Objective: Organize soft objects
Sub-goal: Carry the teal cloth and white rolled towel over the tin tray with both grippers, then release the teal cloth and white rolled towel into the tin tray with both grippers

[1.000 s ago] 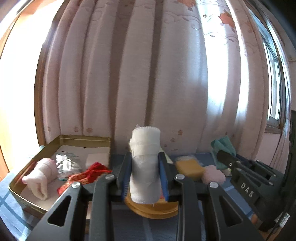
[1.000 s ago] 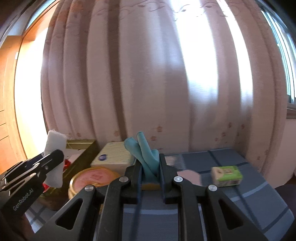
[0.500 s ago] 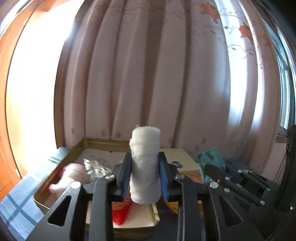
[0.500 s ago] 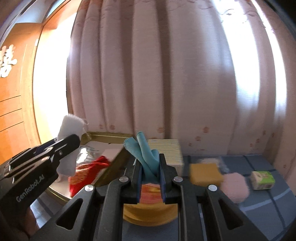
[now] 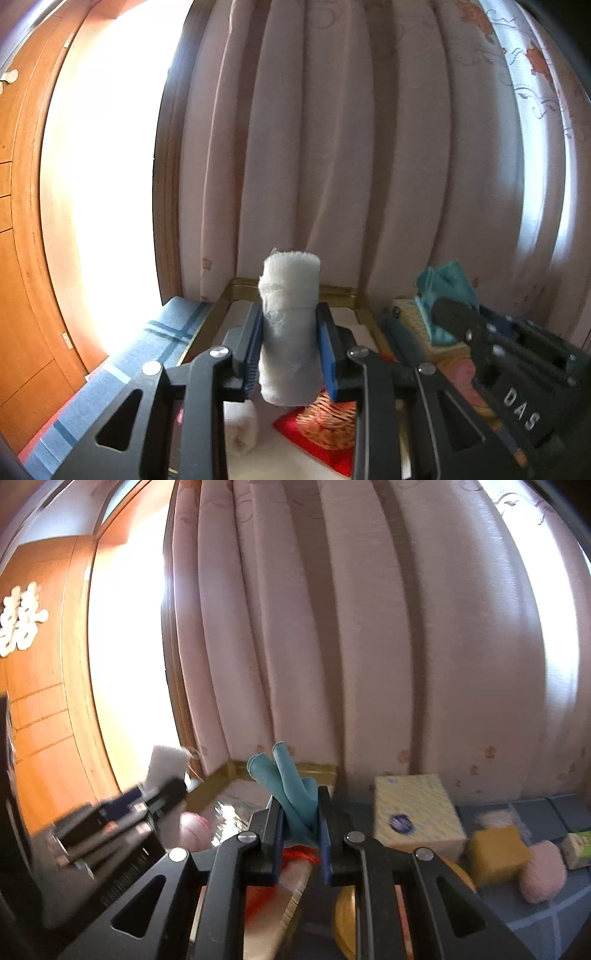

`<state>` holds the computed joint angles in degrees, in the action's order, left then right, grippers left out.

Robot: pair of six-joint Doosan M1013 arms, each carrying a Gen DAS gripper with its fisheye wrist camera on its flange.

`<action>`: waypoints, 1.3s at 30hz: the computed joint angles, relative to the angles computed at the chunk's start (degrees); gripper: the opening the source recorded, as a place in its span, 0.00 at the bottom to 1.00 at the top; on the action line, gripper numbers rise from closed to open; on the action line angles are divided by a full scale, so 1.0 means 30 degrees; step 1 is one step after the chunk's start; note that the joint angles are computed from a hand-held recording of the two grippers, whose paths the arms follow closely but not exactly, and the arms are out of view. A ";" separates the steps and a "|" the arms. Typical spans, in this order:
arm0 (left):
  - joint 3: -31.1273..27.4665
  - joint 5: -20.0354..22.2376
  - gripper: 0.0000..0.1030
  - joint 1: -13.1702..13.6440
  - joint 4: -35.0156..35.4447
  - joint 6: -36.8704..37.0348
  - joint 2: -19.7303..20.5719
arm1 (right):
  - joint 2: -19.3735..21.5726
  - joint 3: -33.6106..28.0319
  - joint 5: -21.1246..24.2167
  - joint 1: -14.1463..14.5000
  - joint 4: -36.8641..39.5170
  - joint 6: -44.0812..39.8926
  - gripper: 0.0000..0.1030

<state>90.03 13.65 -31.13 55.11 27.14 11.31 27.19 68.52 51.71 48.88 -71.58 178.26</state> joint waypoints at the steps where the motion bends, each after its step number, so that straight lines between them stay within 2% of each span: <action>1: -0.0135 0.0201 0.26 0.0045 0.0008 0.0068 0.0096 | 0.0232 -0.0477 -0.0070 -0.0093 0.0418 -0.0380 0.17; 6: -0.0922 0.1063 0.26 0.0430 -0.3856 0.3709 0.0591 | 0.0994 -0.2036 -0.0403 -0.0505 0.2152 -0.1871 0.17; 10: -0.1549 0.1997 0.26 0.0554 -0.6186 0.6025 0.1025 | 0.1540 -0.3255 -0.0595 -0.1024 0.4685 -0.3320 0.17; 14: -0.2107 0.3055 0.26 0.0568 -0.7796 0.7639 0.1417 | 0.1774 -0.3778 -0.0682 -0.1403 0.6510 -0.4084 0.17; 19: -0.2387 0.3744 0.26 0.0667 -0.8504 0.7997 0.1726 | 0.2010 -0.4156 -0.1076 -0.1878 0.8662 -0.5111 0.17; 23: -0.2235 0.3721 0.26 0.0624 -0.6942 0.6560 0.1726 | 0.2010 -0.4022 -0.2279 -0.2238 1.0396 -0.6346 0.21; 24: -0.2213 0.3751 0.28 0.0600 -0.6448 0.6086 0.1731 | 0.1979 -0.3930 -0.2577 -0.2298 1.0561 -0.6443 0.30; 25: -0.2160 0.3869 0.29 0.0513 -0.5383 0.5034 0.1719 | 0.1917 -0.3746 -0.2985 -0.2353 1.0610 -0.6436 0.51; 26: -0.2084 0.3850 0.31 0.0492 -0.4611 0.4332 0.1697 | 0.1836 -0.3515 -0.3394 -0.2379 1.0453 -0.6289 0.63; 27: -0.1946 0.3921 0.45 0.0376 -0.3271 0.3144 0.1633 | 0.1727 -0.3234 -0.3723 -0.2329 0.9833 -0.5691 0.78; 28: -0.1779 0.3964 0.67 0.0260 -0.2091 0.2133 0.1534 | 0.1558 -0.2867 -0.4082 -0.2158 0.8564 -0.4540 0.79; 30: -0.1361 0.4026 0.81 -0.0054 0.1493 -0.0756 0.1374 | 0.1190 -0.2037 -0.4574 -0.1772 0.5191 -0.1633 0.79; 32: -0.1131 0.4011 0.85 -0.0252 0.3390 -0.1975 0.1304 | 0.1011 -0.1638 -0.4399 -0.1474 0.2962 0.0083 0.79; 34: -0.1171 0.4112 0.95 -0.0318 0.3611 -0.1893 0.1341 | 0.0844 -0.1191 -0.3749 -0.1178 0.1124 0.1453 0.79; 39: -0.1047 0.3845 0.99 -0.0126 0.4050 -0.3394 0.1259 | 0.0505 -0.0366 -0.1948 -0.0652 -0.0940 0.3528 0.79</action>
